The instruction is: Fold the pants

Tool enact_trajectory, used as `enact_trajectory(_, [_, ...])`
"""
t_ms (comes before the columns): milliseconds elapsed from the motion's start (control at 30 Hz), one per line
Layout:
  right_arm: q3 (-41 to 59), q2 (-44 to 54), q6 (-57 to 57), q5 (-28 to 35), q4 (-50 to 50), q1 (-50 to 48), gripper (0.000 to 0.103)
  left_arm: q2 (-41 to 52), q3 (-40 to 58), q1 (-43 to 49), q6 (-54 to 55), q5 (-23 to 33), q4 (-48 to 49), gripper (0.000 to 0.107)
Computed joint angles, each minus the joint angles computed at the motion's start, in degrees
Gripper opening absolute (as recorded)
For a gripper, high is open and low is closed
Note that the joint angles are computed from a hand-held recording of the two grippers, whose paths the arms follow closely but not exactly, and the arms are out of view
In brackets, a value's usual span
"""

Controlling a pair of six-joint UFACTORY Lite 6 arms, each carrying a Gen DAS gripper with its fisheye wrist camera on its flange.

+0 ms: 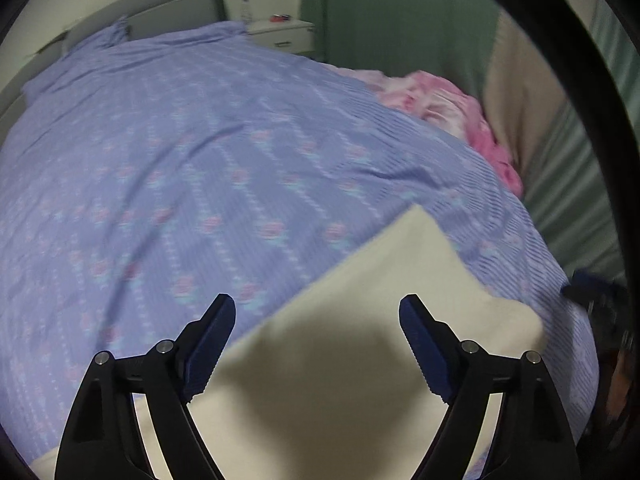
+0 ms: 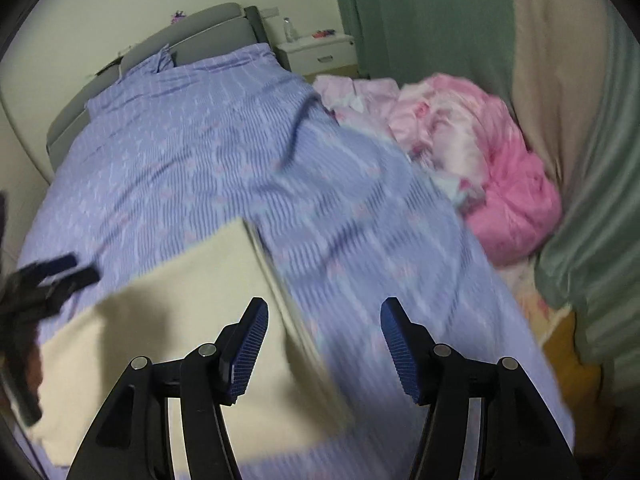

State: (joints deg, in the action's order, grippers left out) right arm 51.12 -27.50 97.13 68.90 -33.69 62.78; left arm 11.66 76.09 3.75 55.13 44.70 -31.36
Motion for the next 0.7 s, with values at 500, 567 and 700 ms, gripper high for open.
enact_trajectory(500, [-18.57, -8.35, 54.40, -5.98, -7.44, 21.09, 0.060, 10.88, 8.10, -14.95, -1.81, -6.85, 5.08, 0.084])
enact_trajectory(567, [-20.18, -8.79, 58.19, -6.85, -8.98, 21.50, 0.059, 14.51, 12.05, -16.69, -3.33, -5.43, 6.66, 0.083])
enact_trajectory(700, [-22.69, -8.31, 62.11, -10.45, -9.86, 20.90, 0.051, 21.07, 19.17, -20.11, -7.95, -3.41, 11.35, 0.066])
